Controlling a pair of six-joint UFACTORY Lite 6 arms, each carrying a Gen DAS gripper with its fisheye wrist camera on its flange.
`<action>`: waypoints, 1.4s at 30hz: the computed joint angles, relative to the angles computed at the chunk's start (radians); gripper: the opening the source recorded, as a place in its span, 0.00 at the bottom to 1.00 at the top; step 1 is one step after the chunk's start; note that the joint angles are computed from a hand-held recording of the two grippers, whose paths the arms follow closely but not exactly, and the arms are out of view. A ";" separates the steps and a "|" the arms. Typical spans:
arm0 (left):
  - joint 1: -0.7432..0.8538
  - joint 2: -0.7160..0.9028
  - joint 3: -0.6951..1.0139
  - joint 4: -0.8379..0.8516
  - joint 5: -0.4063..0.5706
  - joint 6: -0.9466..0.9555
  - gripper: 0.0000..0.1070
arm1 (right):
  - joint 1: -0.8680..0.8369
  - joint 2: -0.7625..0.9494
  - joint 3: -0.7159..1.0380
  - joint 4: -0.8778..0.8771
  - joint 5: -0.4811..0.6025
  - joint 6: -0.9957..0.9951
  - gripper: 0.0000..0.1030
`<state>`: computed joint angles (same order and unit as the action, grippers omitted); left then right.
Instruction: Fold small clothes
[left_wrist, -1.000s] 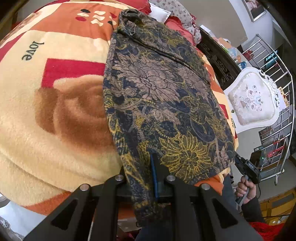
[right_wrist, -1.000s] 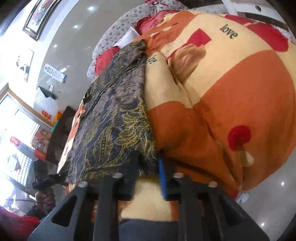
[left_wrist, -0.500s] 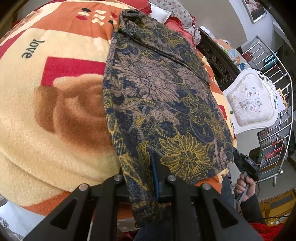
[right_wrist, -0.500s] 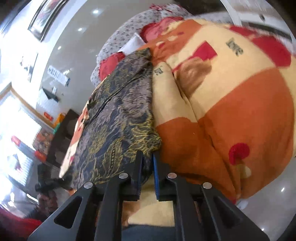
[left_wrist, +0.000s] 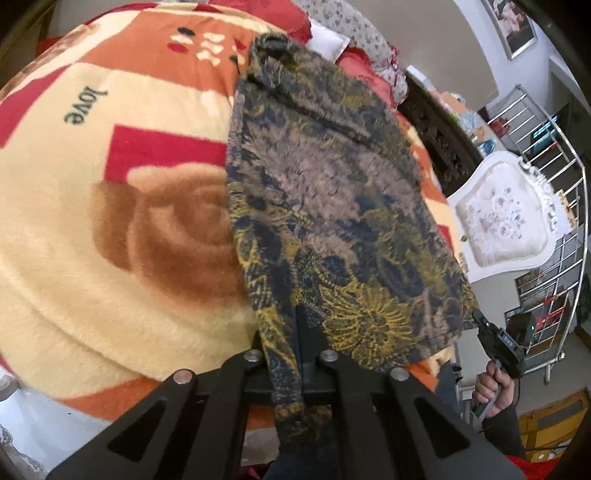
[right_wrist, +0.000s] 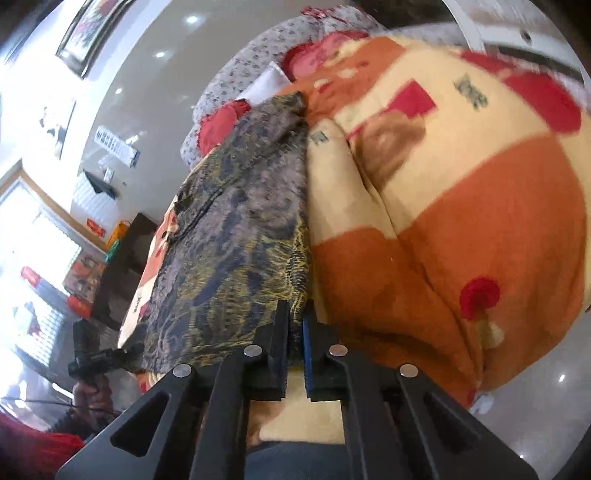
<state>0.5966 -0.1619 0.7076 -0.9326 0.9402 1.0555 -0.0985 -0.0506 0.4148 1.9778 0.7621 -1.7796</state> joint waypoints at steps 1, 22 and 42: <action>0.020 -0.015 0.006 -0.004 0.025 0.011 0.02 | -0.008 -0.059 -0.014 -0.036 -0.009 0.033 0.13; 0.658 -0.223 0.270 0.008 0.903 0.188 0.02 | -0.402 -0.960 0.046 -0.763 0.408 0.795 0.13; -0.189 0.455 0.756 -0.178 -0.086 -0.261 0.02 | 0.060 0.072 0.530 -0.162 -0.231 0.237 0.13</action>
